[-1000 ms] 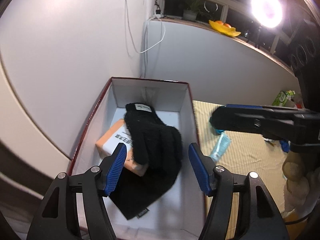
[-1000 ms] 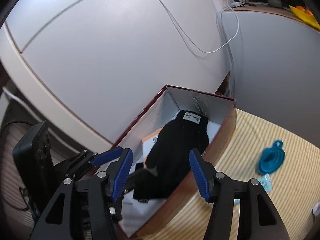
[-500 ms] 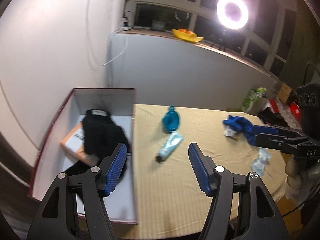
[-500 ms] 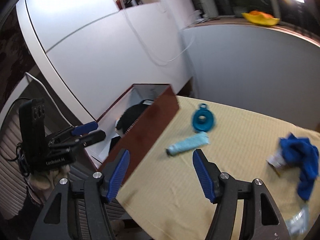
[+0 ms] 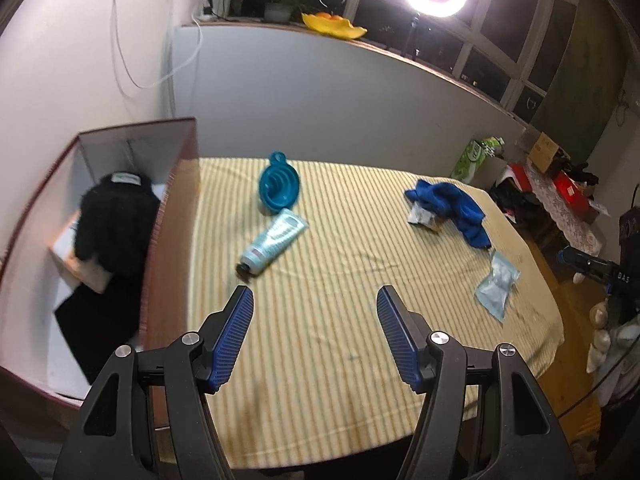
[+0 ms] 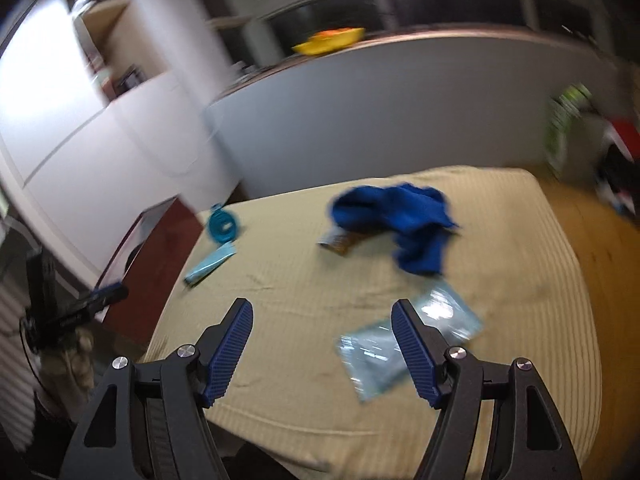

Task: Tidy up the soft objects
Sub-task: 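Move the left tool to the blue tube while the right tool approaches the cotton-pad bag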

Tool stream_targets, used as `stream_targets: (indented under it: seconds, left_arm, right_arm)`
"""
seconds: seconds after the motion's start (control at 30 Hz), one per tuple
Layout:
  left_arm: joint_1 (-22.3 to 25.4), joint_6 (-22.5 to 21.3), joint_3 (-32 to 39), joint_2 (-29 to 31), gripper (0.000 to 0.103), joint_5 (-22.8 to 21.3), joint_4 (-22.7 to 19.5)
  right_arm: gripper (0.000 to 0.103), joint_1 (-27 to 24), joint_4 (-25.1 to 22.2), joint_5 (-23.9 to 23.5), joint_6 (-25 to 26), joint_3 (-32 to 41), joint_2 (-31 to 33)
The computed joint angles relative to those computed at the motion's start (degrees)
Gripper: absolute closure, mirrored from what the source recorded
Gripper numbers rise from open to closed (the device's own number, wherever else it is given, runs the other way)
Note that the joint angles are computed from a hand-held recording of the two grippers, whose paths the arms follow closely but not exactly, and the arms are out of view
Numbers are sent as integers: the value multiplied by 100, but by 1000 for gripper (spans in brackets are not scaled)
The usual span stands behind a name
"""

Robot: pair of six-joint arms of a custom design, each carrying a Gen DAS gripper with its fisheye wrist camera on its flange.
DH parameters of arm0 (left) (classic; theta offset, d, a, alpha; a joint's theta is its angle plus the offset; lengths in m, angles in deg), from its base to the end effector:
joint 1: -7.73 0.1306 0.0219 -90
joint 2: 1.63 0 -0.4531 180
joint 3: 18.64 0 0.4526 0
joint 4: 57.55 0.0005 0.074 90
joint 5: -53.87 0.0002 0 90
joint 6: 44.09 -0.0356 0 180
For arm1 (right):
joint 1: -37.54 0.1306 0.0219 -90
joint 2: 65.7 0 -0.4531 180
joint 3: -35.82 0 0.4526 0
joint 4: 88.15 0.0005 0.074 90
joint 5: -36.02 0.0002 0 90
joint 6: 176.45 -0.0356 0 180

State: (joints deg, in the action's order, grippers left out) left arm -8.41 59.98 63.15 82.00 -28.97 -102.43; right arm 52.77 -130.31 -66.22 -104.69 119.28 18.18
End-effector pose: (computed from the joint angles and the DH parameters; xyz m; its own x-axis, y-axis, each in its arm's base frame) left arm 0.4778 -0.1434 0.4866 -0.7653 -0.0296 -0.6429 0.1772 0.9507 -0.2547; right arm 0.4865 0.1398 0.5040 -0.7476 0.1135 -0.6544 -0.1825 0.9123 0.3667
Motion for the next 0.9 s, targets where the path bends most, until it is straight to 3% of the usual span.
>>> stream_targets:
  seconds: [0.27, 0.4, 0.6, 0.77, 0.9]
  left_arm:
    - [-234, 74, 135, 336, 39, -153, 12]
    - [-290, 103, 435, 678, 39, -369, -72]
    - [-234, 401, 899, 1199, 39, -749, -211]
    - [-57, 885, 1135, 1599, 39, -646, -327]
    - [-8, 963, 1219, 1768, 39, -908, -387]
  right_arm:
    - [35, -294, -317, -191, -224, -299, 46]
    - [35, -390, -467, -530, -504, -292, 232]
    - [35, -463, -541, -605, -651, -319, 343]
    - [35, -569, -625, -908, -910, -268, 524]
    - [35, -539, -682, -936, -915, -203, 645]
